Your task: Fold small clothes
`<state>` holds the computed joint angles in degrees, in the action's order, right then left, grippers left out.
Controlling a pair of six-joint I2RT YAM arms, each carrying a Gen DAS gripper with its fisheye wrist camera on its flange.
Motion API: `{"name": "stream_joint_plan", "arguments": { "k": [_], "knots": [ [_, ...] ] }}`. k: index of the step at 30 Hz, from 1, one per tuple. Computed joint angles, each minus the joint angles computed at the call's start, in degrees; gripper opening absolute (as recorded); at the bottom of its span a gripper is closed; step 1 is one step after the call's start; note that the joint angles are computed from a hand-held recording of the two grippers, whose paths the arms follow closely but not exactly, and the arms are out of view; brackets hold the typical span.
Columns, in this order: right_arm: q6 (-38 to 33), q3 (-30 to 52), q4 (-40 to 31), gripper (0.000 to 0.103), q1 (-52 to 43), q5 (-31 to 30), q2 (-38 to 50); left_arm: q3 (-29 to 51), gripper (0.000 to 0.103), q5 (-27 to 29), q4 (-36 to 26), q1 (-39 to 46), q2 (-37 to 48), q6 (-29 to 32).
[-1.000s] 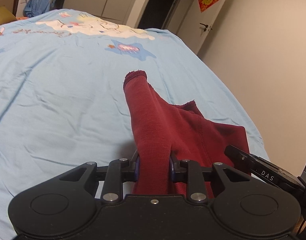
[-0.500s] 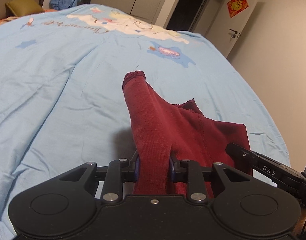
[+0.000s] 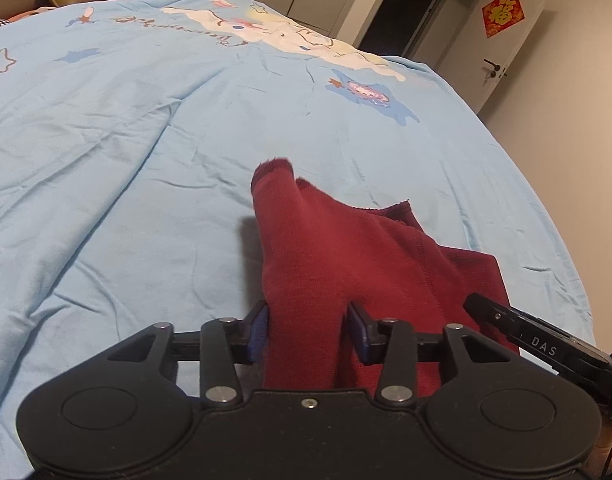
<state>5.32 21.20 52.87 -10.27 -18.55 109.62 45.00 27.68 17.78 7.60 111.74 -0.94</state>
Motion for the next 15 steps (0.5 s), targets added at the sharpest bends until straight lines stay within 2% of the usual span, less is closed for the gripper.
{"name": "stream_joint_plan", "arguments": {
  "k": [2, 6, 8, 12, 15],
  "knots": [
    [0.3, -1.0, 0.5, 0.051, 0.0, 0.6, -0.6, -1.9, 0.060, -0.1, 1.4, 0.6, -1.9, -0.3],
    [0.4, -5.2, 3.3, 0.068, -0.3, 1.3, -3.7, -7.1, 0.080, -0.6, 4.2, 1.7, -7.5, -0.4],
    [0.6, -7.9, 4.7, 0.079, -0.6, 1.2, -6.4, -10.1, 0.086, -1.1, 5.5, 2.0, -11.1, 0.0],
    [0.7, -13.8, 6.1, 0.091, -1.6, 0.6, -14.1, -17.3, 0.100, -1.2, 7.9, 3.4, -19.5, 0.5],
    [1.1, -18.6, 4.1, 0.099, -2.2, 0.3, -23.2, -23.4, 0.102, -0.8, 9.5, 4.7, -27.1, 1.1]
  ]
}}
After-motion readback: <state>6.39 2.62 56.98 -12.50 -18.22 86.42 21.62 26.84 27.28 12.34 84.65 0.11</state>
